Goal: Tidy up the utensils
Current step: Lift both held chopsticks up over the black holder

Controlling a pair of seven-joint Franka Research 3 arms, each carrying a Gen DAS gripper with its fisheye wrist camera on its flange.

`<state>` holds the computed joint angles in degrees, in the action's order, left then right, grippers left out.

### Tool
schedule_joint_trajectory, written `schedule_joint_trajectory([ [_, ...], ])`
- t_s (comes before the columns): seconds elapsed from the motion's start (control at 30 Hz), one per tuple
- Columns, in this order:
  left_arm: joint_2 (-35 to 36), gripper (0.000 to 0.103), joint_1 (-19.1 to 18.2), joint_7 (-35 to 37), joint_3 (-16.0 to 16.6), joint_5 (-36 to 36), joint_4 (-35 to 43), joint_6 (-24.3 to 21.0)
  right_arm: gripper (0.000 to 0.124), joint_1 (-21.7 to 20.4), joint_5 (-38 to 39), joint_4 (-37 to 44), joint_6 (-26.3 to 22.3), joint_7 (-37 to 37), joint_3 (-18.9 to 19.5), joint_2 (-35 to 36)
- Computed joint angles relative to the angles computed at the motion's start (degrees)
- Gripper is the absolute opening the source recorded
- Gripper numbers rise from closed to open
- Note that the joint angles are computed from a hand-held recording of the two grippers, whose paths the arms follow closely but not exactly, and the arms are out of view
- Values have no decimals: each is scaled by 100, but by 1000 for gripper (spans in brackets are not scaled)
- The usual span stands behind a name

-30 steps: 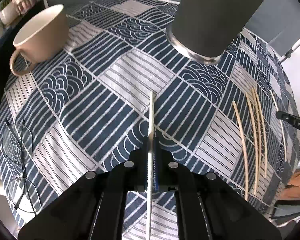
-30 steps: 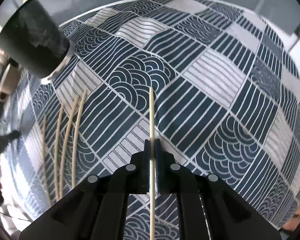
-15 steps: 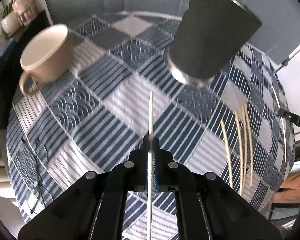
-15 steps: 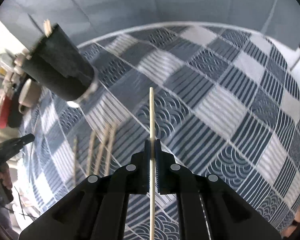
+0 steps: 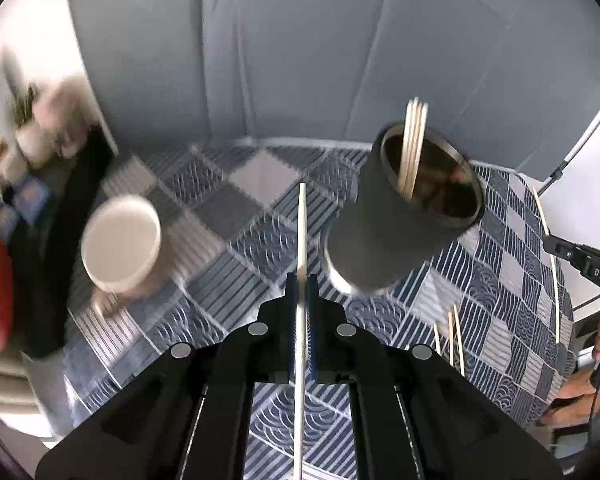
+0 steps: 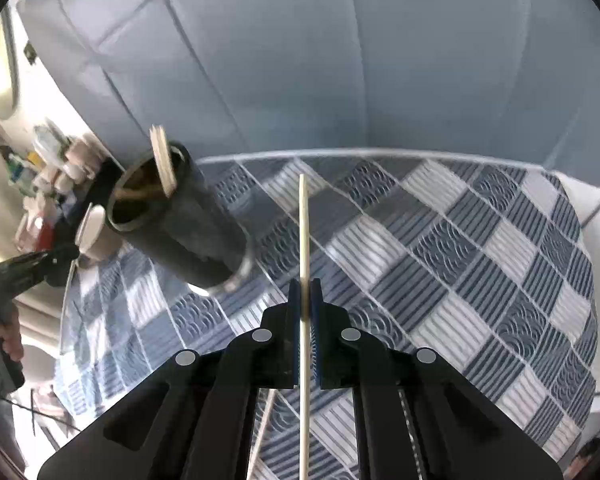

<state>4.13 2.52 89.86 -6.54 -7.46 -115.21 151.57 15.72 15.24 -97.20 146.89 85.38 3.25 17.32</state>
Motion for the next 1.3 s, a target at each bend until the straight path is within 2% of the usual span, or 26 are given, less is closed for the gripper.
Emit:
schedule_joint_trajectory([
  [0.13,82,5,-9,-19,5,176,414,-14,5,24,-2,483,18,-155,50,167],
  [0.2,146,5,14,83,-26,41,652,-13,5,37,26,717,17,-192,71,261],
  [0.33,280,5,117,780,-194,-864,1055,10,5,62,105,1333,-112,-347,139,545],
  [0.43,411,5,158,1188,-294,-1323,1328,1,5,78,189,1829,-220,-450,199,804],
  [0.57,620,5,167,1525,-421,-1671,1600,207,5,122,297,2344,-206,-584,261,1105],
  [0.83,1087,5,396,2845,-1007,-2835,1966,987,5,14,1093,3327,178,-1249,741,1862],
  [0.87,1170,5,530,3190,-1204,-3234,2031,1068,5,-7,1213,3407,227,-1347,808,1936],
  [0.97,1366,5,672,3723,-1481,-3890,2168,1307,5,-6,1515,3759,410,-1554,960,2251],
  [1.13,1697,5,985,4920,-2017,-4906,2367,1644,5,99,1583,4748,170,-1540,978,2984],
  [1.3,2051,5,1084,5619,-2237,-5487,2570,1887,5,204,1451,5594,-153,-1320,925,3616],
])
